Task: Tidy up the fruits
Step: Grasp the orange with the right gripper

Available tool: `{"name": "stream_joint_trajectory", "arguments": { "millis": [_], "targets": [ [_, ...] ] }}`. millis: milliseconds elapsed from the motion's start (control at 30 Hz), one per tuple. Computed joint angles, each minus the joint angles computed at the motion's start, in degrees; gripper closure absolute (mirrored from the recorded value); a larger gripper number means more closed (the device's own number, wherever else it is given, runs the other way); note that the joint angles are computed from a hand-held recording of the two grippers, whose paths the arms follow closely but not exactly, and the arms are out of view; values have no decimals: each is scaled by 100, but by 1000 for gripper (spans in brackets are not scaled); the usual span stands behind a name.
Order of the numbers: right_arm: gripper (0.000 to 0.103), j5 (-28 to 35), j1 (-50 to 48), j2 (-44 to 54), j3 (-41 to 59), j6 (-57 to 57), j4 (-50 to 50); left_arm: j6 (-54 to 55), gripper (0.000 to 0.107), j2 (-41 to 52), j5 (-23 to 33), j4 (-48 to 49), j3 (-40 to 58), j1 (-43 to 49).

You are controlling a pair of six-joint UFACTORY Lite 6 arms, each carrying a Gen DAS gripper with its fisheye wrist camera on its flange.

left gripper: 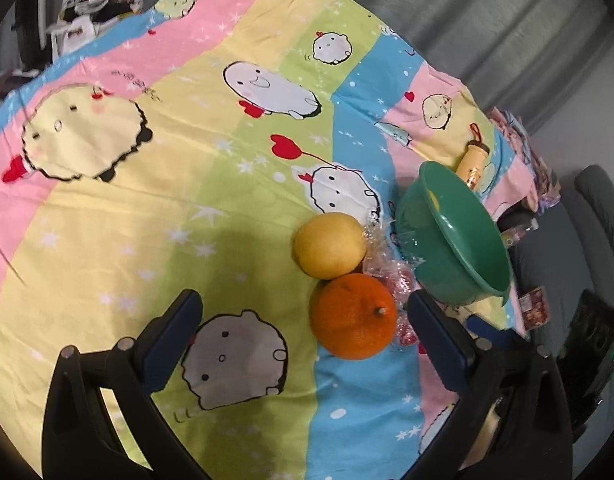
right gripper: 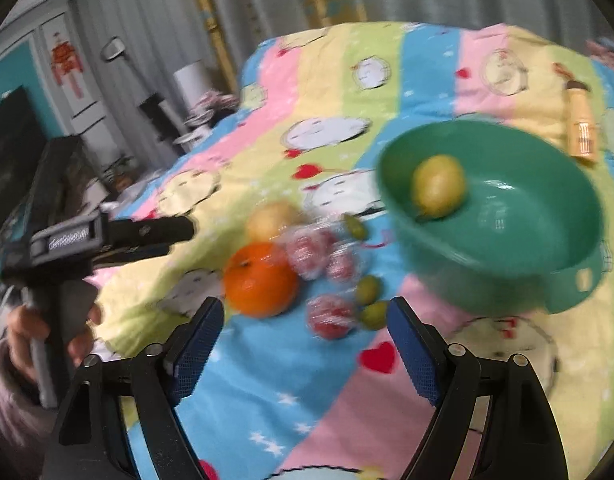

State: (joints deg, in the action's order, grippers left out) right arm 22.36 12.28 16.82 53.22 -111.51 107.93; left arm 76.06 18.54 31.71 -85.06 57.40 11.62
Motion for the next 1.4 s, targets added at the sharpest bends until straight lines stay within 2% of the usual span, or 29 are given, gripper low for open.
{"name": "stream_joint_trajectory", "arguments": {
  "millis": [100, 300, 633, 833, 967, 1133, 1167, 1300, 1400],
  "targets": [
    [19, 315, 92, 148, 12, -81, -78, -35, 5, 105, 160, -21, 72, -15],
    [19, 349, 349, 294, 9, -512, 203, 54, 5, 97, 166, 52, 95, -226],
    [21, -99, 807, 672, 341, -1502, 1164, 348, 5, 353, -196, 77, 324, -660],
    [24, -240, 967, 974, 717, -1657, 1266, 510, 7, 513, -419, 131, 495, -846],
    [27, -494, 971, 1369, 1176, -877, 616, 416, 14, 698, -382, 315, 668, -909],
    [28, -655, 1036, 1671, 1625, -166, -127, 258, 17, 905, -295, 467, 846, -916],
    [28, -697, 1044, 1723, 1697, -66, -234, 237, 22, 930, -280, 484, 858, -920],
    [28, -763, 1053, 1932, 1944, 573, -842, 144, 32, 1057, -214, 569, 942, -943],
    [28, -889, 1125, 1996, 2023, 548, -857, 49, 42, 1159, 21, 620, 1028, -899]
  ]
}}
